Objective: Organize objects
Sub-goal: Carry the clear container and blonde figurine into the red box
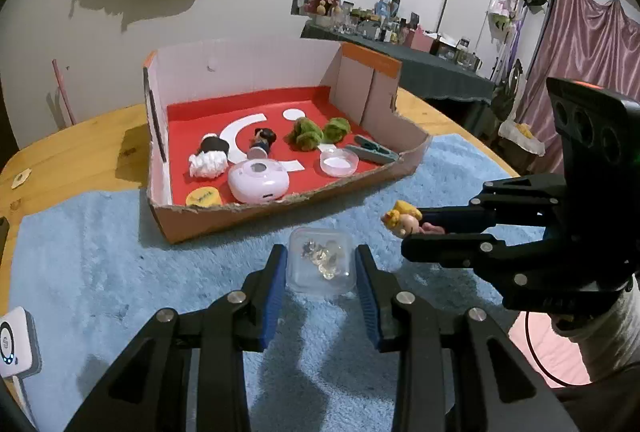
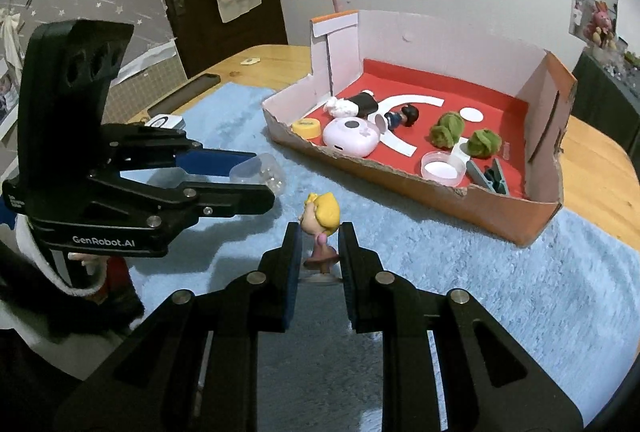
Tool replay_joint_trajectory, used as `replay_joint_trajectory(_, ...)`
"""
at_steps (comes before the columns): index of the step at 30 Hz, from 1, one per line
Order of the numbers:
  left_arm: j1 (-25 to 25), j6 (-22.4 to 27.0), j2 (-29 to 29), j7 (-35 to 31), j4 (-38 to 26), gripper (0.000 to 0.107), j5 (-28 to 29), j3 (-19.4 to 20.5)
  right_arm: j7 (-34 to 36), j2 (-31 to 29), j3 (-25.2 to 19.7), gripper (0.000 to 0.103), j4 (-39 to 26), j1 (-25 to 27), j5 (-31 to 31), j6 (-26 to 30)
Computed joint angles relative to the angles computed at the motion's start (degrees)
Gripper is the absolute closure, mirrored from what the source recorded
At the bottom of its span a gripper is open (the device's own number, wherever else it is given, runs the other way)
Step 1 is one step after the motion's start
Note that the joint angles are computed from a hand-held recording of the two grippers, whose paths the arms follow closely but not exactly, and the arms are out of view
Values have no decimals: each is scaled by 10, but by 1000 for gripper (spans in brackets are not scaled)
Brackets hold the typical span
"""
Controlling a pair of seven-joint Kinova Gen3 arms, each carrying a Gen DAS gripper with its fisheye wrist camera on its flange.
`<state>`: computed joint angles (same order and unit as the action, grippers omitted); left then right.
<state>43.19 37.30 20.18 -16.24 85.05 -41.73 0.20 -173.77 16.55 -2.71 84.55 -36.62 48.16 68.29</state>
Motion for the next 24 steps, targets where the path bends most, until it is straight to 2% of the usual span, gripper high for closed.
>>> replay_joint_trajectory(12,-8,1,-8,-7,-14,72,-15,-1,10,2,4,85,-25,-3,14,28)
replay_joint_trajectory(18,-44,48,18,-101,-94,72,11,6,73,7,17,85,-80,15,19,76)
replay_joint_trajectory(24,-97,109,81,-221,-214,72,90,2,168,34,44,85,-169,72,-23,121)
